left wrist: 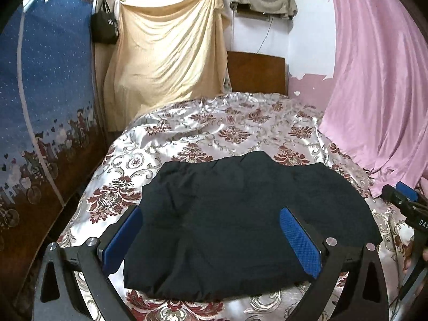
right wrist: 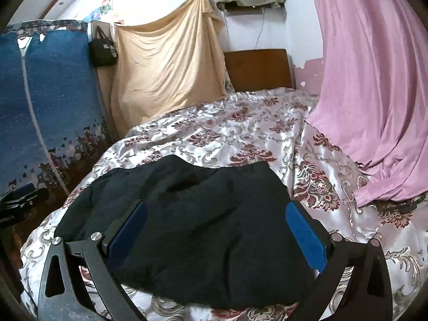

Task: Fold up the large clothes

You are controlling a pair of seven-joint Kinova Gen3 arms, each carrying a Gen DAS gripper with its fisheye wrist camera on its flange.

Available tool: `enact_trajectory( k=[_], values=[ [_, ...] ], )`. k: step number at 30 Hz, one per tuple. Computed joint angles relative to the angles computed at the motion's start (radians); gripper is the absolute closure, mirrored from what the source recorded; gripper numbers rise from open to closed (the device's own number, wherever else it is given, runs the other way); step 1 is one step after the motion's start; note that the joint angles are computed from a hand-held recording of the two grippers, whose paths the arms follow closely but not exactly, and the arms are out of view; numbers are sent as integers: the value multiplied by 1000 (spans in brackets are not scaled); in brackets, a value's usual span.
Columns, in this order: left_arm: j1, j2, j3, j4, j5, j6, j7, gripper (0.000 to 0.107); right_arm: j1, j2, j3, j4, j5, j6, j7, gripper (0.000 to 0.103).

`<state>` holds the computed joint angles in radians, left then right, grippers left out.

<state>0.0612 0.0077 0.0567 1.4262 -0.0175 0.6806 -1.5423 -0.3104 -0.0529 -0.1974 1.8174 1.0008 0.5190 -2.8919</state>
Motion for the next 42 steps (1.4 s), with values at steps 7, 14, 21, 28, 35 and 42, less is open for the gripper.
enact_trajectory(
  k=[7,14,21,28,35,42],
  values=[
    [12,-82,27,119,-118,-93,100,4,-41,-36,-70,57,183,68,-213,1],
    [0,-153,44,213,-152,-166,116,4,-99,-66,-129,118,338,164,-408,1],
    [-36,-206,63,286,-163,-228,124,4,-199,-63,-171,154,428,323,-516,1],
    [-116,-285,125,403,-212,-320,171,4,-283,-64,-195,193,458,417,-585,1],
    [-132,-355,125,478,-180,-341,160,4,-349,-70,-222,237,472,482,-632,1],
    [-121,-408,101,529,-131,-348,121,4,-409,-71,-256,263,486,563,-657,1]
  ],
)
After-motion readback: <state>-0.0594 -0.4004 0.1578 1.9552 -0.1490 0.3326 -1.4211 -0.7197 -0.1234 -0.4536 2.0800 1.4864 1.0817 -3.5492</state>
